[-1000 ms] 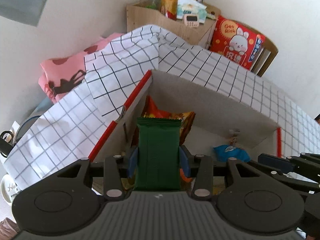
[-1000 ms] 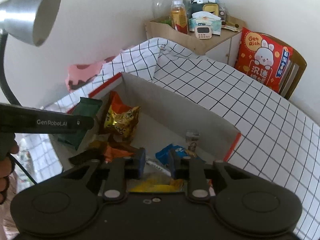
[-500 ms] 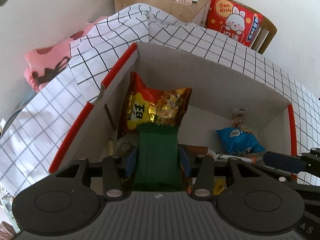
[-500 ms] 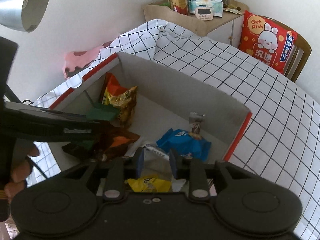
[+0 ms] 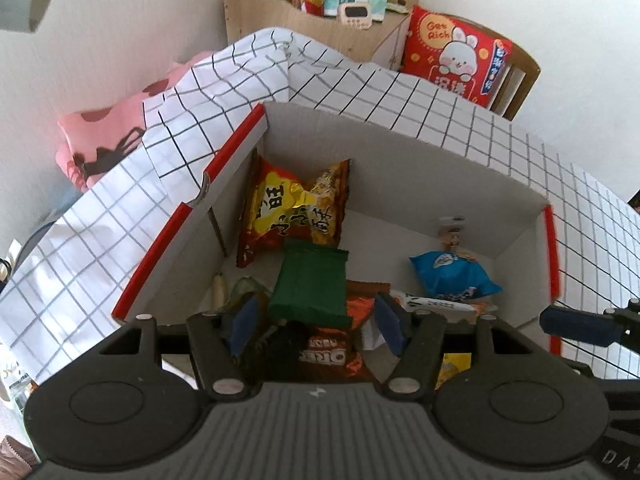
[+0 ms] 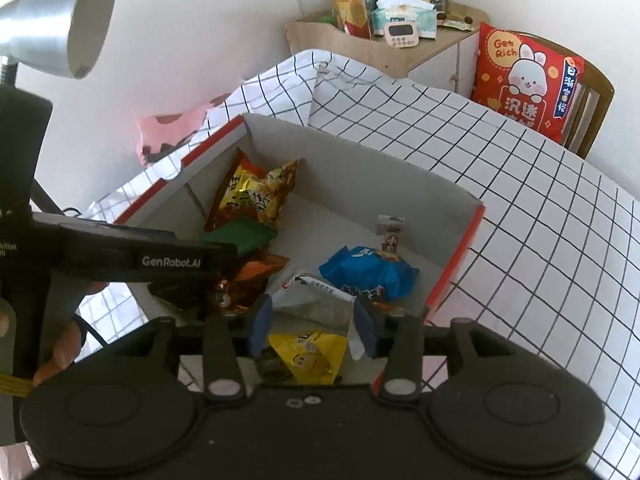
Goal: Organize snacks
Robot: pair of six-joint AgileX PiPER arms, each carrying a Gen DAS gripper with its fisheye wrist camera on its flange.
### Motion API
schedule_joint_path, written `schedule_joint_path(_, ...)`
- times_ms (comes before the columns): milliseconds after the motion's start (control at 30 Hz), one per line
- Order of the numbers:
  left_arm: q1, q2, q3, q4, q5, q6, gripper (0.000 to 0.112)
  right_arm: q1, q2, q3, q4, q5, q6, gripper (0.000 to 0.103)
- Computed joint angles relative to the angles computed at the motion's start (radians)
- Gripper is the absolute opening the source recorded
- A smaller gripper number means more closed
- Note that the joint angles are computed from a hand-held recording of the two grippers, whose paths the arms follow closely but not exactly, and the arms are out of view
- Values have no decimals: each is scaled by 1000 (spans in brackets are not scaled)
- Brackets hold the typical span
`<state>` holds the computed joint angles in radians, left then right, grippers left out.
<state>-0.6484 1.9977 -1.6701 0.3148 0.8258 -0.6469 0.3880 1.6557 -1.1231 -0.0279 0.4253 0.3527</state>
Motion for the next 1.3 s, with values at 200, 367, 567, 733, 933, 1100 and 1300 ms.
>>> schedule_joint_path(200, -37, -84, 73, 53, -29, -53, 64, 12, -108, 89, -82, -44, 92, 59)
schedule_joint_path(367, -75, -166, 141, 106, -55, -112, 64, 21, -202, 166, -173, -80, 181, 67)
schedule_joint_path(567, -119, -254, 212, 151, -75, -178, 64, 41, -305, 241, -314, -115, 346, 79)
schedule_joint_path(733, -164, -329, 275, 206, -84, -246, 73, 78, -396, 302, -507, -130, 564, 91)
schedule_joint_path(933, -221, -402, 340, 280, -83, -322, 81, 169, -491, 365, -812, -70, 877, 102)
schedule_joint_path(1100, -269, -453, 389, 331, -82, -375, 88, 266, -540, 410, -1024, 14, 1113, 103)
schedule_joint_path(1300, -303, -506, 446, 345, -100, -425, 103, 356, -581, 450, -1108, 96, 1270, 103)
